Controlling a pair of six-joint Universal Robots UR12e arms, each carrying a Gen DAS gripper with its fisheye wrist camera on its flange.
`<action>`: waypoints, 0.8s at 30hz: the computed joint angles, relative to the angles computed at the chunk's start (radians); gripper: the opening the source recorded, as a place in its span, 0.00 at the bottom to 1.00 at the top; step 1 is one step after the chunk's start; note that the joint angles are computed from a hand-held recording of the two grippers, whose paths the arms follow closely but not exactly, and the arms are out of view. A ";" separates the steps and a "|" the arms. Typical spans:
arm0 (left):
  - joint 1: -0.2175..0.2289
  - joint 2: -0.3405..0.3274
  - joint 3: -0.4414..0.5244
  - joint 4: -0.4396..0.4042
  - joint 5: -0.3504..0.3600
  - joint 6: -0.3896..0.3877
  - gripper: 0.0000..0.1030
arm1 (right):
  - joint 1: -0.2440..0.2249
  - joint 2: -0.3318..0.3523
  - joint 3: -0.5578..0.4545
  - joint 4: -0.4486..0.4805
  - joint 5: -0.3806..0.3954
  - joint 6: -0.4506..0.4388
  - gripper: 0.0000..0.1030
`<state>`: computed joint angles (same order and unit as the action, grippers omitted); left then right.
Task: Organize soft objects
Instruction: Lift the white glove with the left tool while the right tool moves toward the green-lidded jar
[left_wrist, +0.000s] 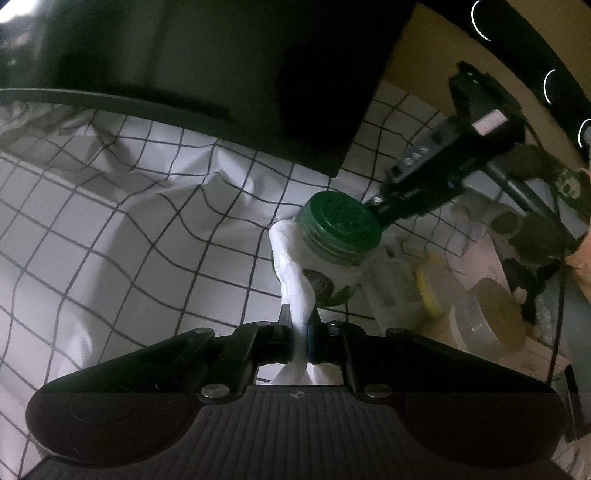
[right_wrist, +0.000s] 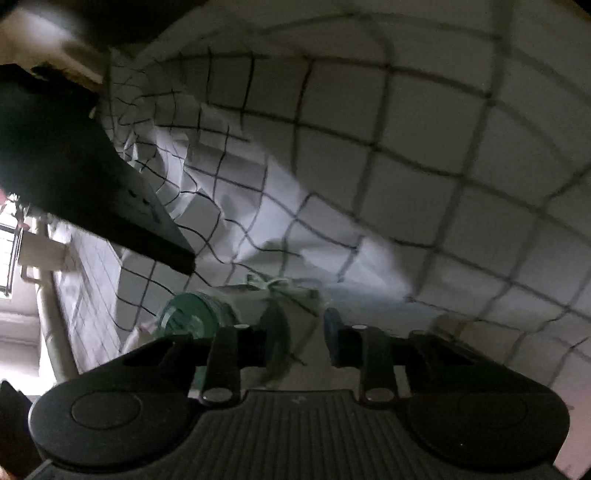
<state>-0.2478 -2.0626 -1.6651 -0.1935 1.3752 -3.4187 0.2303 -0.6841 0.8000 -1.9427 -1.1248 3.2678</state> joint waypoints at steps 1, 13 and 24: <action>0.001 0.002 -0.006 0.010 -0.003 0.000 0.09 | 0.006 0.010 -0.018 0.003 -0.014 -0.002 0.23; 0.023 0.045 -0.092 0.084 0.038 -0.076 0.09 | 0.027 0.097 -0.147 0.082 -0.070 0.071 0.23; 0.025 0.057 -0.112 0.097 0.056 -0.100 0.09 | 0.032 0.073 -0.116 0.038 -0.075 0.082 0.03</action>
<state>-0.2228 -2.0056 -1.7766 -0.0966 1.4315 -3.5186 0.2620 -0.6115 0.6841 -1.9046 -1.1999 3.3500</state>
